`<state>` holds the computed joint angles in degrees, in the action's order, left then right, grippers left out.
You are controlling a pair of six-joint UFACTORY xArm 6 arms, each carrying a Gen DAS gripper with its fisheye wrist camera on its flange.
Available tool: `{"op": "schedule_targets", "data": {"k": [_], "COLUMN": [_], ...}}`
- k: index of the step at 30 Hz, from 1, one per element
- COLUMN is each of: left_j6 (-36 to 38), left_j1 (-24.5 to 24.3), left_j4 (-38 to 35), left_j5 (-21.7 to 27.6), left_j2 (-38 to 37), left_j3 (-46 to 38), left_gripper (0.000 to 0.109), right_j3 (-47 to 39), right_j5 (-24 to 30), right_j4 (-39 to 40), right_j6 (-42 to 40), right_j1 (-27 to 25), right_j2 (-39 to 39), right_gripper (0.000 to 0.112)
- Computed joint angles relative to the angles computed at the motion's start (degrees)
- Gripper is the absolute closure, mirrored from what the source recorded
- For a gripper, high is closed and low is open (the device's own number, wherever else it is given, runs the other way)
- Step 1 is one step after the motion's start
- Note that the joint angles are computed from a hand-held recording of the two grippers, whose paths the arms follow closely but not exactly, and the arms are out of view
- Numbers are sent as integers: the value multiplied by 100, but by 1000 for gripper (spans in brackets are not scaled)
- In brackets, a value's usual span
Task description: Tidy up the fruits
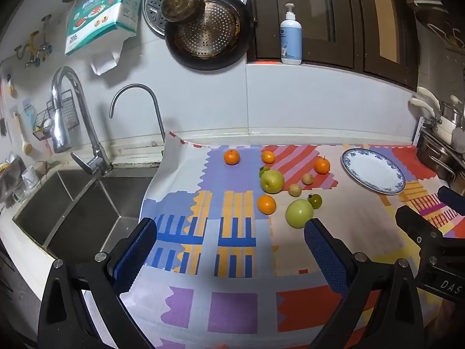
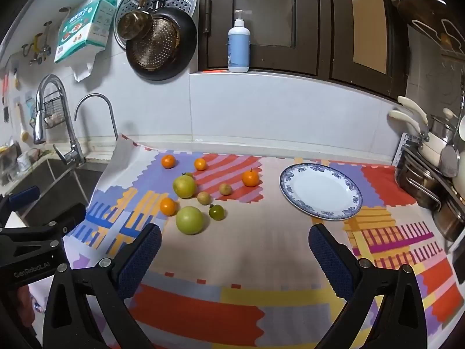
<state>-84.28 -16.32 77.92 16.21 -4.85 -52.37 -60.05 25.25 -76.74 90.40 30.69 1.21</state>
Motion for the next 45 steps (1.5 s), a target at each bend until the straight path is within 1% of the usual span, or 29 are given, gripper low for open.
{"op": "schedule_targets", "data": {"k": [3, 5, 8, 10, 12, 13, 14, 23, 45], "left_j6": [-28, 13, -81, -104, -60, -112, -84, -258, -220], "left_j1": [3, -79, -164, -69, -108, -32, -26, -37, -43], "left_j4": [3, -75, -3, 119, 26, 90, 55, 223, 199], "left_j5": [-18, 44, 103, -20, 28, -78, -85, -41, -9], "left_j2": [35, 158, 203, 102, 93, 40, 26, 14, 30], "left_j3": [-29, -144, -200, -113, -119, -48, -38, -28, -62], "left_gripper": [6, 6, 6, 6, 6, 6, 6, 6, 6], "right_j3": [-6, 8, 35, 18, 49, 46, 45, 26, 2], "right_j5": [-2, -51, -52, -64, -89, -70, -86, -163, -289], "right_j4": [-19, -64, -150, -114, -145, -154, -148, -152, -312], "right_j6": [22, 45, 165, 116, 163, 190, 171, 126, 195], "right_j1": [7, -41, -35, -63, -74, -57, -63, -88, -116], "right_j2": [1, -1, -30, -25, -48, -47, -45, -25, 3], "right_gripper": [10, 10, 10, 10, 10, 10, 10, 10, 10]}}
